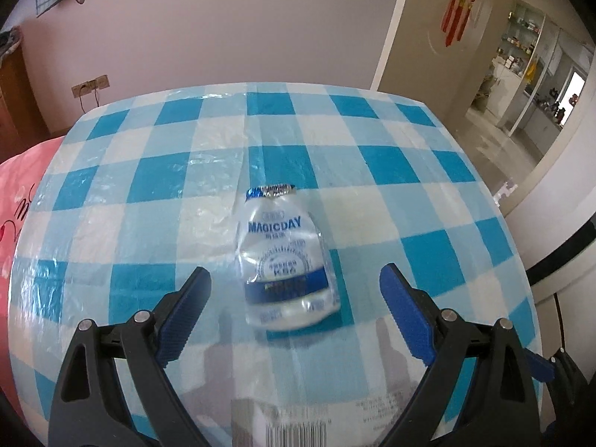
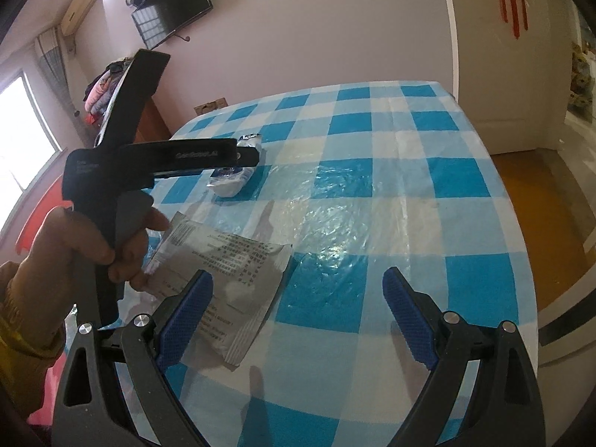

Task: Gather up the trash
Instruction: 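Grasp the white Magicday bottle with the left gripper while the right grasps the white paper packet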

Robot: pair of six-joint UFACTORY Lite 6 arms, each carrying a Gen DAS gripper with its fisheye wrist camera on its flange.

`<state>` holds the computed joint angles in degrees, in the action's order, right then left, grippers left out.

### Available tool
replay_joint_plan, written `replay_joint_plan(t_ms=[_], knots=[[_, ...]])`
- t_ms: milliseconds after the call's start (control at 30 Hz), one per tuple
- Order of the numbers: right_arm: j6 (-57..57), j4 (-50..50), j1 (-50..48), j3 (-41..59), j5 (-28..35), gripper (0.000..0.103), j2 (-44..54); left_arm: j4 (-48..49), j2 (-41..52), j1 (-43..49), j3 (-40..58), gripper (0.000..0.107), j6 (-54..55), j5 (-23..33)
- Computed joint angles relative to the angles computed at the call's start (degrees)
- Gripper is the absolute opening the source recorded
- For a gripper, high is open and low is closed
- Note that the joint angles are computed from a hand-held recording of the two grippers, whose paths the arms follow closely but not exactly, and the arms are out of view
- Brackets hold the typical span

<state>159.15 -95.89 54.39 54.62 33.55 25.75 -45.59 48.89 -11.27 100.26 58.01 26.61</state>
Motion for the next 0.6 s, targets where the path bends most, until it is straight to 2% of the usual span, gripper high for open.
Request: replay_joint_plan(t_ms=[200,267,333,400,467,600], knots=[[2.9,-3.9,-1.7,-0.9,-1.3,0.091,-0.3,4.9,3.2,-1.1,4.8,0.092,-5.5,-0.1],[3.3,-4.7,-2.1,-0.8,-1.7,0.091,-0.1,6.2,3.7,-1.3,5.4,0.089,-6.7,-0.4],[3.2,-5.1,-2.4,-0.4,-2.0,0.091,0.2,8.1,4.2,-1.5,5.9,0.078,-8.7,-0.4],[3.7,-6.1,-2.8,-0.3,-2.5,0.091,0.4,9.4,5.0,-1.5,6.9,0.074,-10.2,0.0],[4.5,-7.5,-3.1,-0.3,-2.8,0.091,0.5,10.1,5.5,-1.6,7.4,0.066,-10.9,0.1],[4.7,-9.5,-4.1,0.8,-4.1,0.091,1.4,10.9,5.7,-1.6,7.6,0.062,-11.7,0.1]])
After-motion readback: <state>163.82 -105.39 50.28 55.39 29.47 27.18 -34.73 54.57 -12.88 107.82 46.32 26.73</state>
